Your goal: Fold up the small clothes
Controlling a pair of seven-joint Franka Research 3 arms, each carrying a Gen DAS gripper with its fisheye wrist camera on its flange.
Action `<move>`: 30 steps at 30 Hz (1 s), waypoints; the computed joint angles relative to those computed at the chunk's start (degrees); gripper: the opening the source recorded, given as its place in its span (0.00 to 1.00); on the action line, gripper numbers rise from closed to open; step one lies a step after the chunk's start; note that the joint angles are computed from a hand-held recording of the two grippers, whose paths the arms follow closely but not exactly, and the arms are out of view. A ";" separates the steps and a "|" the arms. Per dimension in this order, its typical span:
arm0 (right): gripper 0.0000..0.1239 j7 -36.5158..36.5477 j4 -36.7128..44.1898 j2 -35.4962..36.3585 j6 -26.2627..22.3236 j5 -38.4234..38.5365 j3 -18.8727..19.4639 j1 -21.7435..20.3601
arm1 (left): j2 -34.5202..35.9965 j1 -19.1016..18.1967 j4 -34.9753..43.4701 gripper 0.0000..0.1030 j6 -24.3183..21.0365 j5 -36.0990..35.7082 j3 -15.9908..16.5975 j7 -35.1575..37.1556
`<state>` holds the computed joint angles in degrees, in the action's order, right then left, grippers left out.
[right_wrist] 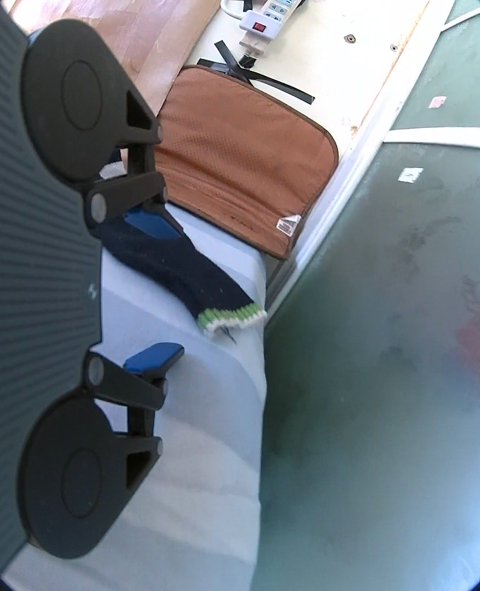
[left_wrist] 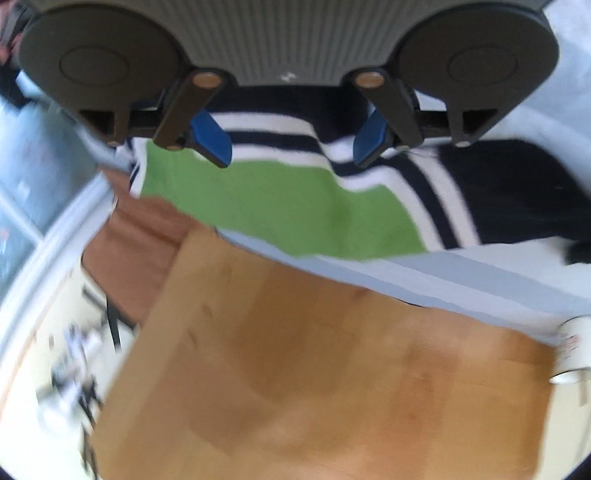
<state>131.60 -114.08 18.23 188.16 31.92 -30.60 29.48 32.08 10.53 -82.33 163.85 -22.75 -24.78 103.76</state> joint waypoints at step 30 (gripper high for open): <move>0.07 -1.30 19.62 9.60 -5.12 -17.34 -11.24 5.19 | 6.24 14.40 -4.84 0.83 10.35 4.42 -19.88 6.38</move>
